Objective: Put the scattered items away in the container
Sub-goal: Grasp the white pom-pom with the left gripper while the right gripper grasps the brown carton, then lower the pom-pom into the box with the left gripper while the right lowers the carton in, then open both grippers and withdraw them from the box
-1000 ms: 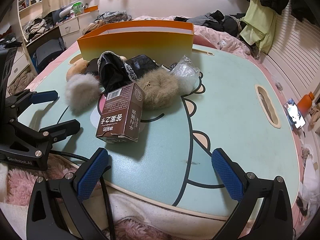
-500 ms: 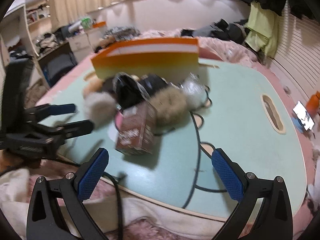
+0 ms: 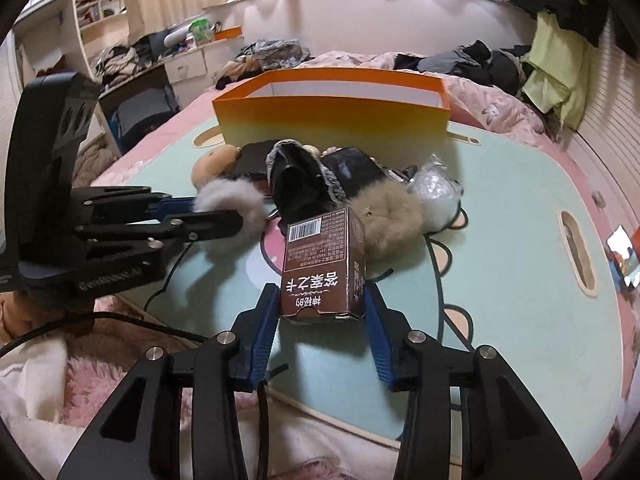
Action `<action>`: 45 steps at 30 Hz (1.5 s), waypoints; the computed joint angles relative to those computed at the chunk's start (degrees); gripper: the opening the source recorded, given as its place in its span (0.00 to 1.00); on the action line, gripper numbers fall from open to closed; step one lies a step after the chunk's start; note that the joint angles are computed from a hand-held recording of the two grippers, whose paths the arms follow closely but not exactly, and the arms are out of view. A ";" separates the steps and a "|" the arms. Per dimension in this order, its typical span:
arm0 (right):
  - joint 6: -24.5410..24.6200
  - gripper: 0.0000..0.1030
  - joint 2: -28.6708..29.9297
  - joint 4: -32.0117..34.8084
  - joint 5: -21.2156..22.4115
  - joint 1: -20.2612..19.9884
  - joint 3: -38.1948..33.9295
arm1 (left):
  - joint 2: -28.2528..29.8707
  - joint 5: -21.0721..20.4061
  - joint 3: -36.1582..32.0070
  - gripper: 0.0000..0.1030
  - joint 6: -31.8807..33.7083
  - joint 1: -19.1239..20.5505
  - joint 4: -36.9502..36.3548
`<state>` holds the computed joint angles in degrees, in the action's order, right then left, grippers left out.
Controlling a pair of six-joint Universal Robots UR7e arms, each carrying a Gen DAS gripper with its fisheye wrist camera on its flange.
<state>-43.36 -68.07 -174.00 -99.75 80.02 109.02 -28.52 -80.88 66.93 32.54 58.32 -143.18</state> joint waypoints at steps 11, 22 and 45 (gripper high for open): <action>2.42 0.42 1.24 1.91 4.77 1.56 -8.00 | 3.90 -4.67 -13.09 0.19 -1.74 -1.39 0.75; 5.57 0.42 14.27 11.35 -0.52 4.84 -29.02 | 24.46 -0.36 -48.28 0.19 -6.77 -1.20 14.87; 11.93 0.52 9.34 0.53 1.76 3.24 -21.22 | 14.92 -0.59 -30.83 0.80 -9.64 0.05 6.05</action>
<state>-31.43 -58.73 -173.46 -97.99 83.26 87.80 -13.59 -81.46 36.10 22.90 58.37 -137.14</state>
